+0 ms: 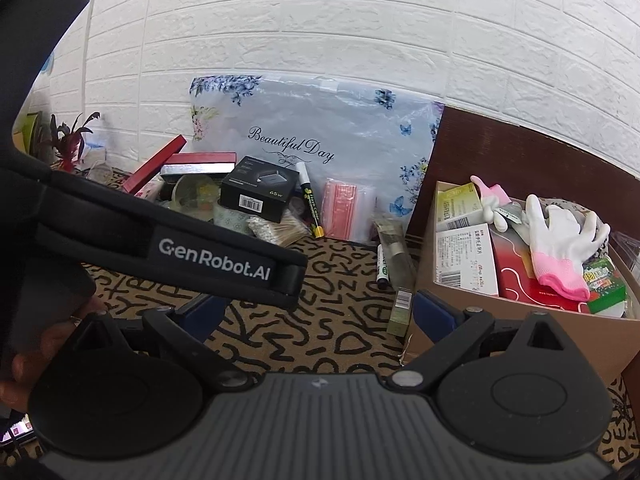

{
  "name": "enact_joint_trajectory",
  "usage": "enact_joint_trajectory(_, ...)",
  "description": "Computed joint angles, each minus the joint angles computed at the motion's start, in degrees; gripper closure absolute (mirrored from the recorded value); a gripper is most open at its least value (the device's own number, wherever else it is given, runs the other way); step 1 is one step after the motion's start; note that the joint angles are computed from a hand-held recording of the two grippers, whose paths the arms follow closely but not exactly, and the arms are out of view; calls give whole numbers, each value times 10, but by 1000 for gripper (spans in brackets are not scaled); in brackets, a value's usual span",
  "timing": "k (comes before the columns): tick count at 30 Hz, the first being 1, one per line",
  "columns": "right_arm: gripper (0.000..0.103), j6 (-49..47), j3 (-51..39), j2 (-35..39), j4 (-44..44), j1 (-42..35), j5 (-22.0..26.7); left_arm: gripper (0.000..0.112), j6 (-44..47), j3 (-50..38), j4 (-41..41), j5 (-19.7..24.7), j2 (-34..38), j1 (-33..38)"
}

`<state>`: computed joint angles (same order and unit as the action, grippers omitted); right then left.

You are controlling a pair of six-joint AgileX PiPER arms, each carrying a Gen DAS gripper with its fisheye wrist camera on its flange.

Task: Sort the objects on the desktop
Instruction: 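Move the left tool toward the green mosquito-repellent bottle, then close the left tool on the green bottle's cap and lift it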

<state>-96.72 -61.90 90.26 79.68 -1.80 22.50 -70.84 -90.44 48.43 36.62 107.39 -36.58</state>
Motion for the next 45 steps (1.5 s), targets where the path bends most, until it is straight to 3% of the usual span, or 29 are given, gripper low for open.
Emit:
enact_joint_trajectory(12,5,10,-11,13,-10,26,-7,14,-24,60,9,-40,-31,28)
enact_joint_trajectory(19,5,12,-71,73,-31,86,35,14,-141,166,86,-63,-89,103)
enact_joint_trajectory(25,6,37,-162,156,-83,155,51,14,-152,203,91,-94,-93,199)
enact_joint_trajectory(32,7,113,-312,281,-172,209,57,15,-52,179,-5,-178,-45,306)
enact_joint_trajectory(37,17,183,-445,375,-252,233,78,20,78,147,-125,-227,-7,354)
enact_joint_trajectory(45,31,359,-678,515,-406,260,145,40,283,105,-327,-253,38,395)
